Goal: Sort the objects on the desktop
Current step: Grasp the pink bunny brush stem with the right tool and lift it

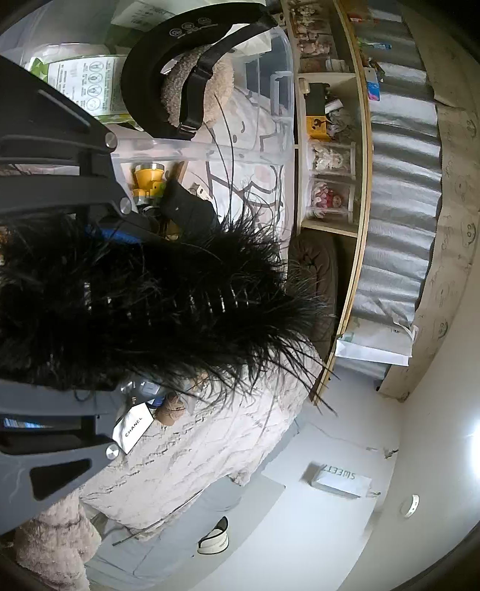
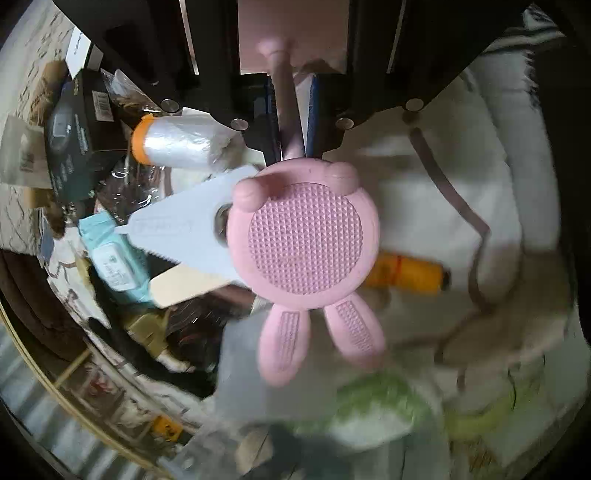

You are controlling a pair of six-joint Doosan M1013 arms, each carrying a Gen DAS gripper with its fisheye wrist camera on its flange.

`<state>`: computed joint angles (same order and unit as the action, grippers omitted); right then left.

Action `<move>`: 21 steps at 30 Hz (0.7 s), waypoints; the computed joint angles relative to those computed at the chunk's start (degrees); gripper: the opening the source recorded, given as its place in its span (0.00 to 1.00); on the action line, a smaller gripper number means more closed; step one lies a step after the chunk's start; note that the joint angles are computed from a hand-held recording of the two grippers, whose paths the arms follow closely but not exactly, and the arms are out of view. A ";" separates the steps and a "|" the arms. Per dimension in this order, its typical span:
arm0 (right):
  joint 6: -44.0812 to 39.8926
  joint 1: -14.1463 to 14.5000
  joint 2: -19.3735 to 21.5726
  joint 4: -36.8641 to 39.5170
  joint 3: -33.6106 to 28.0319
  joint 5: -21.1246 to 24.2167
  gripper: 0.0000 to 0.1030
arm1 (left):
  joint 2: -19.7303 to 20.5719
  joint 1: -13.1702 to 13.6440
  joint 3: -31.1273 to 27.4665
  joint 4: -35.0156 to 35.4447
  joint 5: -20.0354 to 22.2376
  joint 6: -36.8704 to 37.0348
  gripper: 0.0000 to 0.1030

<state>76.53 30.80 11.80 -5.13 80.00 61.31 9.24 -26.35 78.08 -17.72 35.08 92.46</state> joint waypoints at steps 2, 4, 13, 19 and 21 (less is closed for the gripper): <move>1.31 -0.97 -1.51 2.86 1.97 -2.32 0.12 | -0.09 -0.03 0.05 0.27 -0.08 -0.16 0.42; 2.08 -1.99 -1.86 4.97 2.56 -3.60 0.12 | -0.23 -0.06 0.07 0.56 -0.18 -0.51 0.42; 10.94 -4.32 -1.76 3.99 1.87 -5.79 0.12 | -1.20 -0.30 0.73 0.48 -1.68 0.07 0.42; 17.73 -6.06 -2.91 2.61 2.31 -8.20 0.12 | -1.16 -0.18 0.62 1.10 -1.76 -0.68 0.42; 20.25 -6.45 -3.39 1.75 2.58 -9.10 0.12 | -1.07 -0.22 0.52 1.59 -1.61 -1.13 0.42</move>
